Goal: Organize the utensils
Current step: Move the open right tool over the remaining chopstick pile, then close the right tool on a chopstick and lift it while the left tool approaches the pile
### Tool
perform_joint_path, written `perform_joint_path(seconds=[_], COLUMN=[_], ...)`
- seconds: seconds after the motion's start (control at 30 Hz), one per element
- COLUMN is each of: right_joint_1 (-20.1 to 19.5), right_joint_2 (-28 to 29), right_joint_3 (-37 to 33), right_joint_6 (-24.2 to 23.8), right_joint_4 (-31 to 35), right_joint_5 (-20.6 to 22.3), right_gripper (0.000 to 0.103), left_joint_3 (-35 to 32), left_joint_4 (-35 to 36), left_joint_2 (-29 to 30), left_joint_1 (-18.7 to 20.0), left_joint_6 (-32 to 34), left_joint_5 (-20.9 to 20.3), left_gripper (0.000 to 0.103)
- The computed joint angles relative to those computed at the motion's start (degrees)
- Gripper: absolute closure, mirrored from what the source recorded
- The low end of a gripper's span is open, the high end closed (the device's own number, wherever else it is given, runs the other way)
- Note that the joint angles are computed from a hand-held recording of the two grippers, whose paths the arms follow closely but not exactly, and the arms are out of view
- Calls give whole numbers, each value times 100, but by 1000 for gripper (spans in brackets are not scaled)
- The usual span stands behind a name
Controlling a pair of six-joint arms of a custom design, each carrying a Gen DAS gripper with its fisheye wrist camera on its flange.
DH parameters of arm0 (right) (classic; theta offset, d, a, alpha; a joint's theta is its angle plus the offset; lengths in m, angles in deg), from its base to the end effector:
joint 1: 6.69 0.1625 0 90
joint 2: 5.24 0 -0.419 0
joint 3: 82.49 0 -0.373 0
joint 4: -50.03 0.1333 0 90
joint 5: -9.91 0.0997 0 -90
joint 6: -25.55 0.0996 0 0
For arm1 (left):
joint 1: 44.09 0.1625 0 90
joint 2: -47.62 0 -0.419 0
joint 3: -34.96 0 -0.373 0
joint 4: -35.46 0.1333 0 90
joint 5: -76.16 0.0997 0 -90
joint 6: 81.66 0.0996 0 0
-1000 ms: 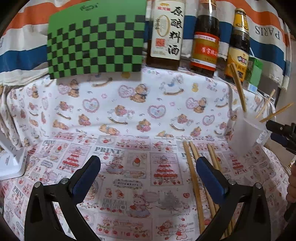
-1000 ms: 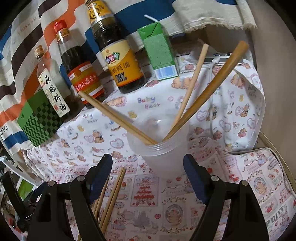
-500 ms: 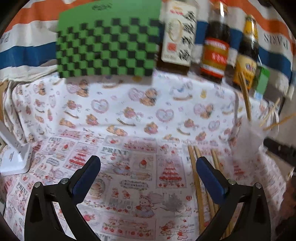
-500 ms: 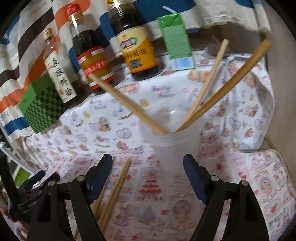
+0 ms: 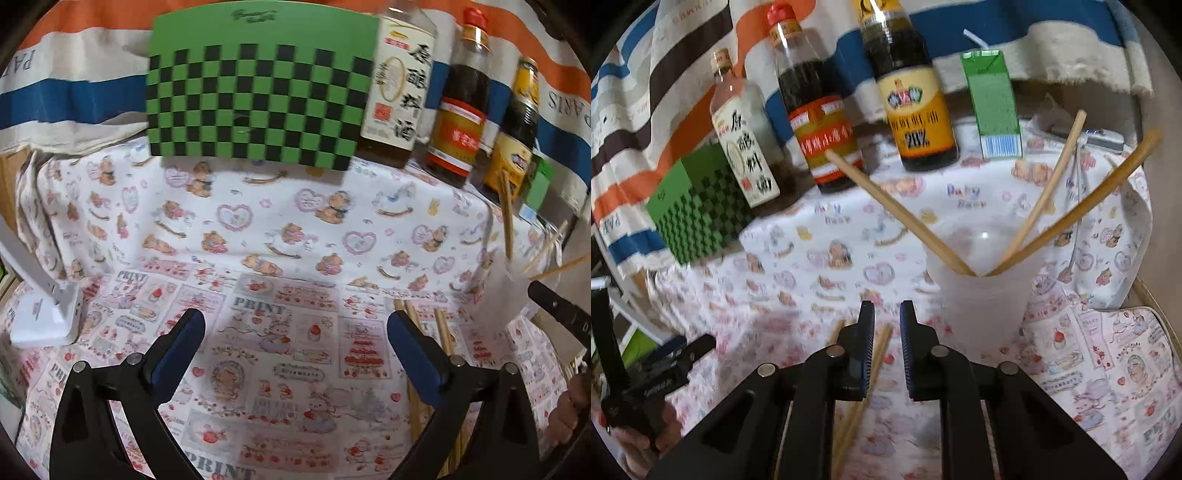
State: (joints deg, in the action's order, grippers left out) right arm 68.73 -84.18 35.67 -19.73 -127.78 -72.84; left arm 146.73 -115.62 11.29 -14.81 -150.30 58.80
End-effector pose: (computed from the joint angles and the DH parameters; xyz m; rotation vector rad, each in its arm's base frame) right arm 0.0129 -0.5297 0.3473 0.7617 -2.4934 1.1019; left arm -0.3423 -0.4538 -0.0038 0.0485 2.0867 -1.2691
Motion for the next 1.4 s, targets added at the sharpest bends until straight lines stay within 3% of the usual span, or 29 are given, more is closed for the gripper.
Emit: perform_joint_path(seconds=[0.07, 0.13, 0.2, 0.27, 0.33, 0.4, 0.5, 0.6, 0.7, 0.83, 1.0, 1.17, 1.27, 1.33, 1.4], right_joint_1=[140, 192, 385, 495, 700, 772, 867, 943, 930, 926, 977, 1057, 1121, 1206, 1170], right_joint_2=[44, 50, 253, 431, 758, 960, 1203, 1436, 1561, 1692, 1920, 2004, 2077, 2179, 2214], right_joint_3=[-53, -316, -688, -778, -944, -1170, -1366, -1534, -1687, -1734, -1865, -1878, -2014, -1983, -1980], right_joint_6=[-123, 68, 296, 446, 691, 960, 1146, 1163, 1385, 1375, 1457, 1226, 1470, 1444, 1534], right_joint_4=[157, 1082, 1856, 1775, 1557, 1783, 1772, 1783, 2075, 1907, 1775, 1711, 2006, 1642, 1594], right_joint_5=[-198, -103, -608, -921, -1645, -1935, -2321, -2800, -3037, -3207, -3502, -3572, -3651, -3982, -3971], right_gripper=[91, 92, 97, 97, 97, 97, 96, 94, 90, 89, 89, 89, 89, 89, 89], left_joint_3=[8, -8, -61, -160, -277, -369, -648, -634, -578, -459, -584, -421, -328, -314, -321], left_joint_4=[250, 476, 721, 1040, 1261, 1316, 1979, 1725, 1313, 603, 1296, 1326, 1259, 1328, 1427], left_joint_2=[-64, -128, -174, -182, -147, -101, -58, -14, 2, -23, -18, -167, -248, -279, -293], left_joint_1=[18, 65, 127, 190, 248, 301, 410, 405, 359, 397, 451, 470, 480, 477, 480], left_joint_6=[-223, -418, -548, -610, -527, -364, -524, -315, 28, 442, -92, -514, -633, -717, -824], left_joint_5=[4, -108, -270, -412, -564, -743, -1103, -1156, -1180, -1454, -1364, -1320, -1331, -1322, -1301], left_gripper=[4, 4, 4, 3, 3, 2, 1, 1, 1, 1, 1, 1, 1, 1, 1])
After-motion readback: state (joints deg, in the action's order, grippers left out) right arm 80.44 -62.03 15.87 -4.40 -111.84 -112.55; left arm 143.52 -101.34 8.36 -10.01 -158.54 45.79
